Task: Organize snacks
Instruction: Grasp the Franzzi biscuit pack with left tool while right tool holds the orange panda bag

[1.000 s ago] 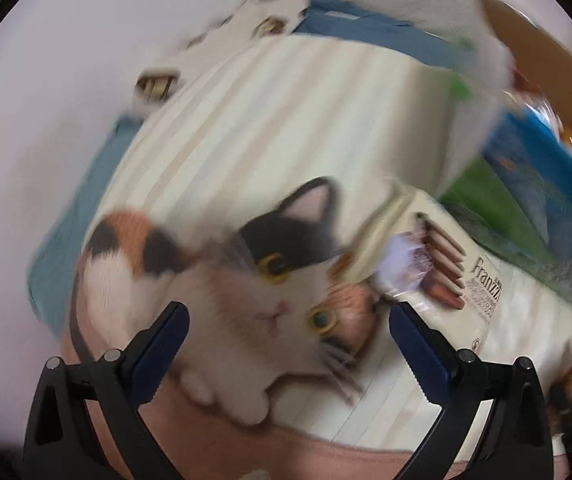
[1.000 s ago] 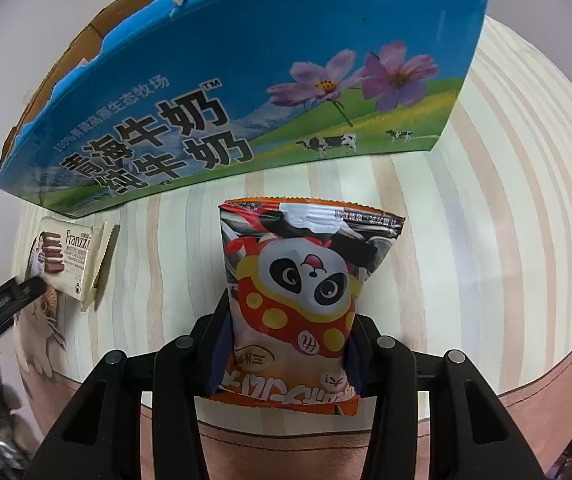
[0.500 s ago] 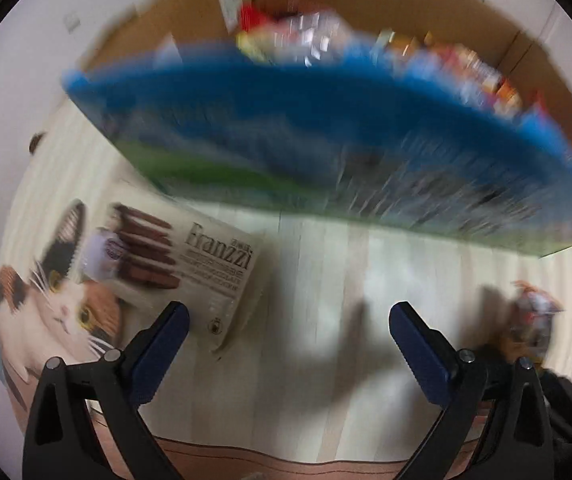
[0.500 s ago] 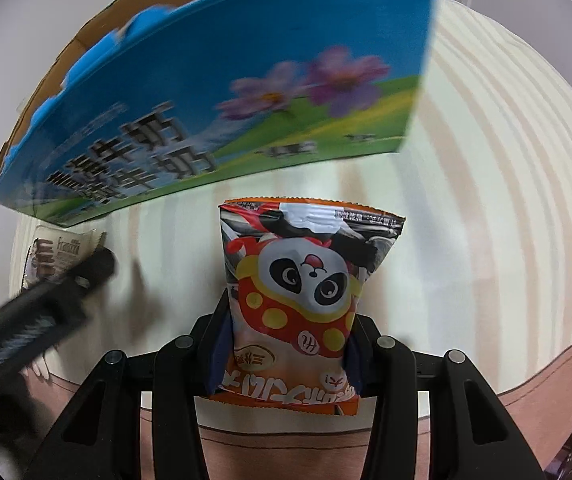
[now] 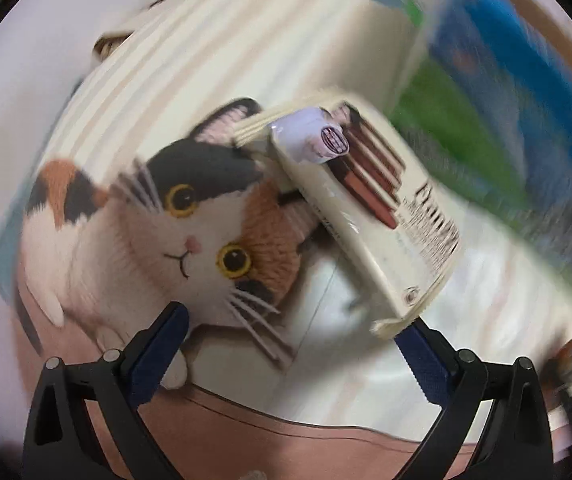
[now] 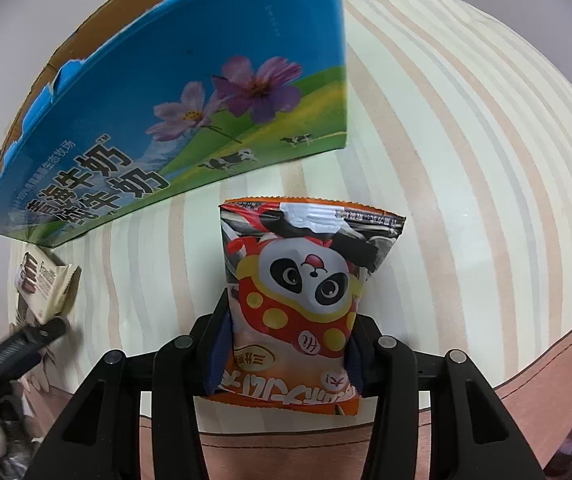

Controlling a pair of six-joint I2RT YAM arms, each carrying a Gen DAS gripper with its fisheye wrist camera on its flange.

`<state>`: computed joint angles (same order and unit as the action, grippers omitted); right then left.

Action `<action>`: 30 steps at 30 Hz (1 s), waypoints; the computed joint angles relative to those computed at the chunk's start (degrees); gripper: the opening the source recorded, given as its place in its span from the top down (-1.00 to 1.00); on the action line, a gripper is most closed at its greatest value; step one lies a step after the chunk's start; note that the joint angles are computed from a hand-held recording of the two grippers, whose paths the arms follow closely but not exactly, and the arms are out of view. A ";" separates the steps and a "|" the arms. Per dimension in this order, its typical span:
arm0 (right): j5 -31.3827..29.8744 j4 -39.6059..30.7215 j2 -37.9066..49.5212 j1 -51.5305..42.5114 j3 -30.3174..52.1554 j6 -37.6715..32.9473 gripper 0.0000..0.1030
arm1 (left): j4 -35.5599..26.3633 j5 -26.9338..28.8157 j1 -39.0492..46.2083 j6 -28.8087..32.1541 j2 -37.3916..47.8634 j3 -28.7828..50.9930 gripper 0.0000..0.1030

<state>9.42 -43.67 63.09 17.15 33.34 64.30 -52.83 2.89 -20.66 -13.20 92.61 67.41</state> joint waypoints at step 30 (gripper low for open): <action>-1.14 -0.76 -6.54 -1.69 -2.28 0.97 0.00 | 1.16 -26.33 -11.50 -7.08 -7.95 -7.78 -1.00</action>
<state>8.28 -44.44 56.55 15.46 31.06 65.27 -51.67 -23.44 -32.17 -20.28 84.66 59.63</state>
